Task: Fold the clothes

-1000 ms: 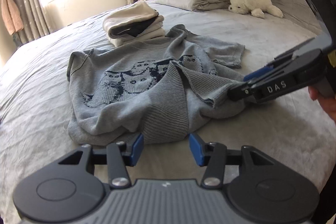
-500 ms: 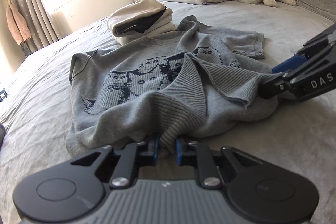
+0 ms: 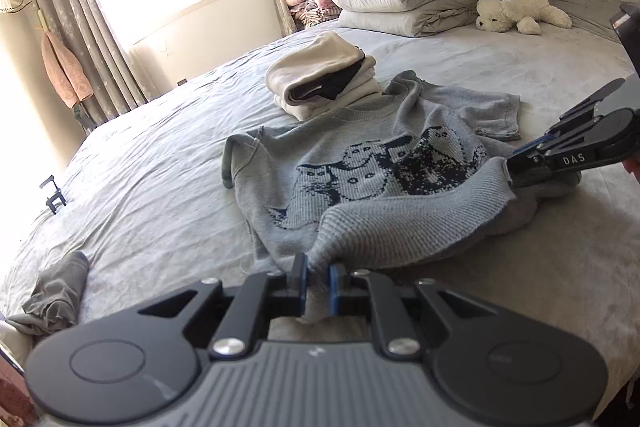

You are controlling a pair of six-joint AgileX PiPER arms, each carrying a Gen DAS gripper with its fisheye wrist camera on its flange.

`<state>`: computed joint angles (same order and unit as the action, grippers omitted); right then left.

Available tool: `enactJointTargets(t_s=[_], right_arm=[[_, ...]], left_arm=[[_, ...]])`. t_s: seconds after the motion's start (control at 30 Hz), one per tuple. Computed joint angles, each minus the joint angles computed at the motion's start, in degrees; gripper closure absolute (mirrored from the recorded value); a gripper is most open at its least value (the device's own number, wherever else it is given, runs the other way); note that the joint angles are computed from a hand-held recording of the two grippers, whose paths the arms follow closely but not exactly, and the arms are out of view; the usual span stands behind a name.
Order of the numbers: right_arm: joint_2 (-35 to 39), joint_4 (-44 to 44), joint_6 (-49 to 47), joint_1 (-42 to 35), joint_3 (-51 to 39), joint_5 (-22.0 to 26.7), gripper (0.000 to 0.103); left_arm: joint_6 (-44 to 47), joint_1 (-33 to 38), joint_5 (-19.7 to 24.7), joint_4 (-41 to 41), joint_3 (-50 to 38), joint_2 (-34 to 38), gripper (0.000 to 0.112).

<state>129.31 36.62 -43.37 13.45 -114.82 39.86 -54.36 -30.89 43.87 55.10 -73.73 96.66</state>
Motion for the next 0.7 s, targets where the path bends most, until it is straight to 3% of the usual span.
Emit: enactJointTargets(t_s=[0.27,0.43,0.57,0.7], right_arm=[[-7.67,10.18,-8.64,-4.12,8.96,-0.25,0.1],[-12.83,16.18,-12.28,-7.93,13.87,2.58,0.1],[-17.79,17.96,-17.04,-9.81,18.98,3.61,0.103],[-21.37,15.98,-18.64,-10.93,22.64,5.14,0.103]], left_arm=[[12.09,0.07,-0.92,-7.66,5.13,-8.78,0.102],[23.53,-0.03,-2.19,-14.36,8.11,-13.14,0.102],[34.09,1.06,-2.41,-23.75,8.72,-14.38,0.102],[38.21,1.72,-3.81,-29.61,9.89,-13.91,0.099]])
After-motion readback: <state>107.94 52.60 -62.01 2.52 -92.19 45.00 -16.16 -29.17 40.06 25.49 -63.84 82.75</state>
